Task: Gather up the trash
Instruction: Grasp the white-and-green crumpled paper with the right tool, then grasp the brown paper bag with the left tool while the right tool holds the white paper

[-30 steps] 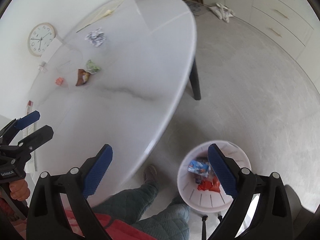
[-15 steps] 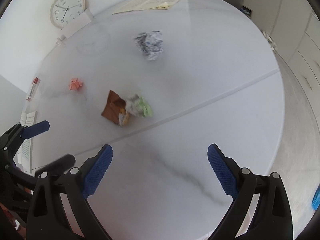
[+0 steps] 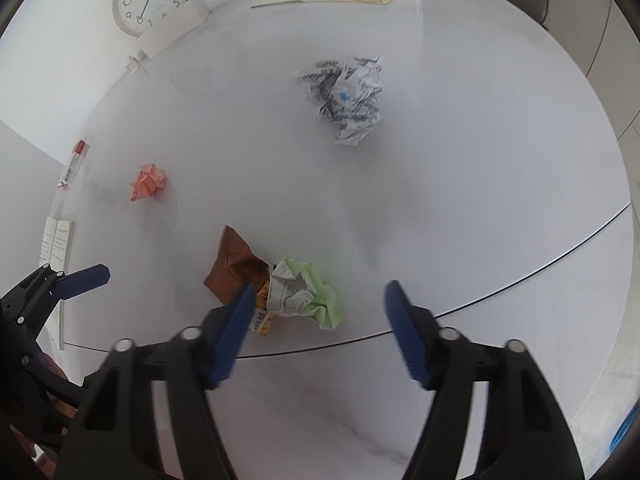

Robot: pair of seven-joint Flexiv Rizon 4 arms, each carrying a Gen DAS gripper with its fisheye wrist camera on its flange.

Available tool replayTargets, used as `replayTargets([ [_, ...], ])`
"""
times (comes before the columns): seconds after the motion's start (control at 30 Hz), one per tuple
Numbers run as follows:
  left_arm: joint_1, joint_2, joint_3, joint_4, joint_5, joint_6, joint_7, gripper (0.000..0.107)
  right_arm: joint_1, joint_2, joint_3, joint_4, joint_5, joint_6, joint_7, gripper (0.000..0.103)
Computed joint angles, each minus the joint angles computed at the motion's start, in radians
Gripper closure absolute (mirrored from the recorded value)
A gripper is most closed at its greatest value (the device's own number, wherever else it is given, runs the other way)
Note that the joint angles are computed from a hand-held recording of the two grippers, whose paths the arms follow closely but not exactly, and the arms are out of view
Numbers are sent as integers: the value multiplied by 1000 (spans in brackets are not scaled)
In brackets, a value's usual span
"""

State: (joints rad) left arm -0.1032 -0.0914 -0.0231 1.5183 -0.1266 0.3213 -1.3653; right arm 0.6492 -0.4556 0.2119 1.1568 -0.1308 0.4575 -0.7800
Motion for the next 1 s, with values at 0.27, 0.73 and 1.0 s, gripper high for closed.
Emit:
replayTargets([
  [0.27,10,-18,-13,11,-88,84,243,12,-23,28,7,42,31,55,4,71],
  [0.73,-17,-134,-71,-84,-128,50,1004,12,-39,214,13,243,-45,69,247,72],
  [1.0,-24,-175,-67,-130,-123,-67,1123,36,-36,325,51,361,-105,31,448,71],
])
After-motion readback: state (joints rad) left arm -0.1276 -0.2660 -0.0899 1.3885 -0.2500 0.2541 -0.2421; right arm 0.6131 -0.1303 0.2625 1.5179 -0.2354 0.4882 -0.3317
